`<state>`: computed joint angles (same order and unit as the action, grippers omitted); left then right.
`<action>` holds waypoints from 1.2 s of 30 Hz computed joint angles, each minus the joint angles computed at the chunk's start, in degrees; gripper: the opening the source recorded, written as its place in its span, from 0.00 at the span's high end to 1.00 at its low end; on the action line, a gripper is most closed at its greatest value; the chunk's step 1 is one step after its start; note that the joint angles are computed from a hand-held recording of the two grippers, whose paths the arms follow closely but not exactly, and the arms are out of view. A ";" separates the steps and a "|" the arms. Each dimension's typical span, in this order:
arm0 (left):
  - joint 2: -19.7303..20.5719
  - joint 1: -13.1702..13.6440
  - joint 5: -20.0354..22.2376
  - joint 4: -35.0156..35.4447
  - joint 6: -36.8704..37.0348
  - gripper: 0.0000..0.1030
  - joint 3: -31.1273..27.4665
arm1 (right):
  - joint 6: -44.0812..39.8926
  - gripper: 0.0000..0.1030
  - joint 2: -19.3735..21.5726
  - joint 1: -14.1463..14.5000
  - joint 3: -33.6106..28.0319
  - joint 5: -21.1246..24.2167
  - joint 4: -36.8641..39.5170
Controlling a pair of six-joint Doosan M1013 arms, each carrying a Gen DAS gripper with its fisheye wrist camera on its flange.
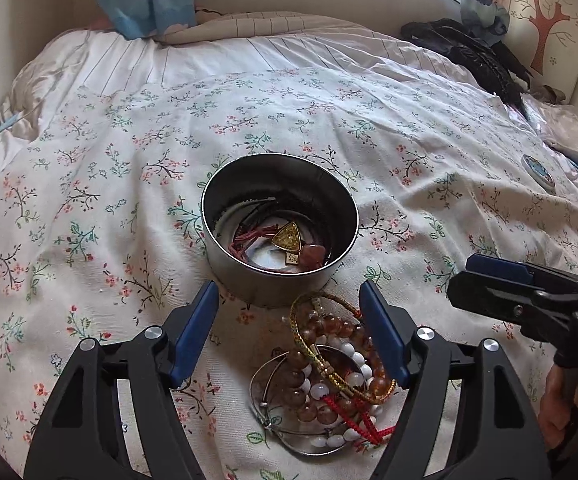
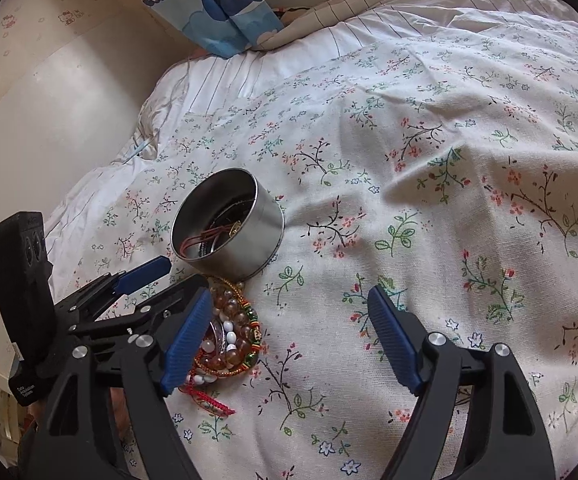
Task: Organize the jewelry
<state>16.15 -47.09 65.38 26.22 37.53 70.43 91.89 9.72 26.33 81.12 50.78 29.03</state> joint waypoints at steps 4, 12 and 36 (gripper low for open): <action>0.51 1.01 0.25 -4.00 0.41 0.61 -0.26 | 0.44 0.25 -0.04 -0.20 0.10 -0.08 0.07; -3.58 1.16 -9.45 -4.30 -5.04 0.93 5.06 | 1.07 0.23 -0.14 -0.30 0.23 0.07 -0.29; -3.81 0.12 -7.38 -1.45 -7.05 0.97 4.56 | 0.88 0.22 0.41 0.12 -0.26 1.31 -1.66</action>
<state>12.34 -46.98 58.00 24.77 30.48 75.00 92.77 10.13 26.46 80.86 52.09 27.37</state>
